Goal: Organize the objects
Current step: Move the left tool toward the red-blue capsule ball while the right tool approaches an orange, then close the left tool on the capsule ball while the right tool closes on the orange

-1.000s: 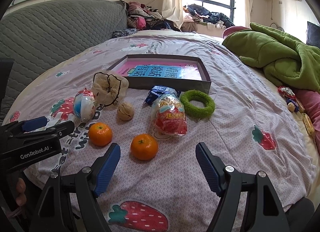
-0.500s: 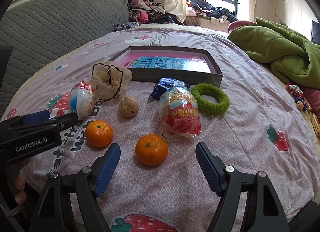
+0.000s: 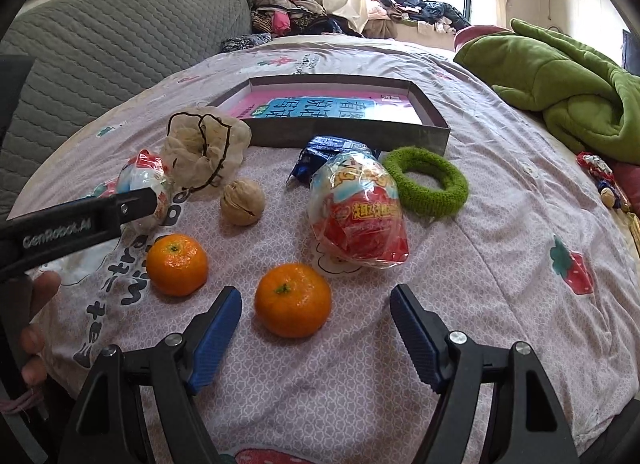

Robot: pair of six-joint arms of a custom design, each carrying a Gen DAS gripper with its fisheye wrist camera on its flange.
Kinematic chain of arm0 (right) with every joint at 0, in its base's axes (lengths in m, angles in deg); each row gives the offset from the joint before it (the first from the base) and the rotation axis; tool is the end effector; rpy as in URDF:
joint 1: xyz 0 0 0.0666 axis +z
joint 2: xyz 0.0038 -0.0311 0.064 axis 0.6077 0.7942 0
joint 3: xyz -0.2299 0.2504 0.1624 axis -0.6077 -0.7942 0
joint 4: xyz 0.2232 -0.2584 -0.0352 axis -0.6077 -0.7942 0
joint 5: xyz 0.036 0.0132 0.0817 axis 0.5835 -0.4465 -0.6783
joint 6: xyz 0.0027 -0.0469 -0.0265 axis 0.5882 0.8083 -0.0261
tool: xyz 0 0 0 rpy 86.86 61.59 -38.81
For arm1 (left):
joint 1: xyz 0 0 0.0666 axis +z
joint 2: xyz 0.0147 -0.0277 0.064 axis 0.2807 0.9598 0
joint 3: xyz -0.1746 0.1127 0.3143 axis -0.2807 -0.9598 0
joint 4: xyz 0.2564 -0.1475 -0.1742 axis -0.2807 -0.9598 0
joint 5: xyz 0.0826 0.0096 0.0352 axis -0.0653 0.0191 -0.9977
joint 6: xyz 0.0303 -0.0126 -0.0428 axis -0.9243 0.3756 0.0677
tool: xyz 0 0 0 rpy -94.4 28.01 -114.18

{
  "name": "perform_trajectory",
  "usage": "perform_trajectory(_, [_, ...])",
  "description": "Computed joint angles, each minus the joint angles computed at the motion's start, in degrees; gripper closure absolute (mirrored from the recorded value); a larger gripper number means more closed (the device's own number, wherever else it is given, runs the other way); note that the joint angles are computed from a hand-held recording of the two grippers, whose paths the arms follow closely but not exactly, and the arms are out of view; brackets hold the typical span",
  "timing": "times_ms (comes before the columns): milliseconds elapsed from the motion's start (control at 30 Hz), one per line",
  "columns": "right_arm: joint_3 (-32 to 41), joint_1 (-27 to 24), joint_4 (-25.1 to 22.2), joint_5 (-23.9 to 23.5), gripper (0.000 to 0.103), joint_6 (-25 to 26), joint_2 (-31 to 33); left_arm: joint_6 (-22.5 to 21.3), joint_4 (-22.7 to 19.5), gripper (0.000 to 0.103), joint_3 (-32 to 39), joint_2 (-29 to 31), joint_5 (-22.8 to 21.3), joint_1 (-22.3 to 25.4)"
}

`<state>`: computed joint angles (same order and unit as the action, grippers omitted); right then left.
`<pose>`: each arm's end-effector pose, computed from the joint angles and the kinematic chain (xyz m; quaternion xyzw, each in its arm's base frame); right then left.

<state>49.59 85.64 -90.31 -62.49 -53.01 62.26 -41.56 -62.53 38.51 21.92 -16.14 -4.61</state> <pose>0.2702 0.2788 0.3070 -0.0499 0.9329 0.0307 0.3553 0.3290 -0.1194 0.3282 -0.0232 0.9356 -0.0401 0.3500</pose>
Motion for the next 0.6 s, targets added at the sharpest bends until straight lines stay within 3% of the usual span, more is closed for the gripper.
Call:
perform_trajectory(200, [-0.4, -0.5, 1.1, -0.9, 0.031, -0.2, 0.9, -0.6, 1.2, 0.024, 0.9, 2.5, -0.5, 0.0])
perform_trajectory(600, [-0.6, 0.4, 3.0, -0.1, 0.06, 2.1, 1.2, -1.5, 1.9, 0.028, 1.9, 6.3, 0.3, 0.8])
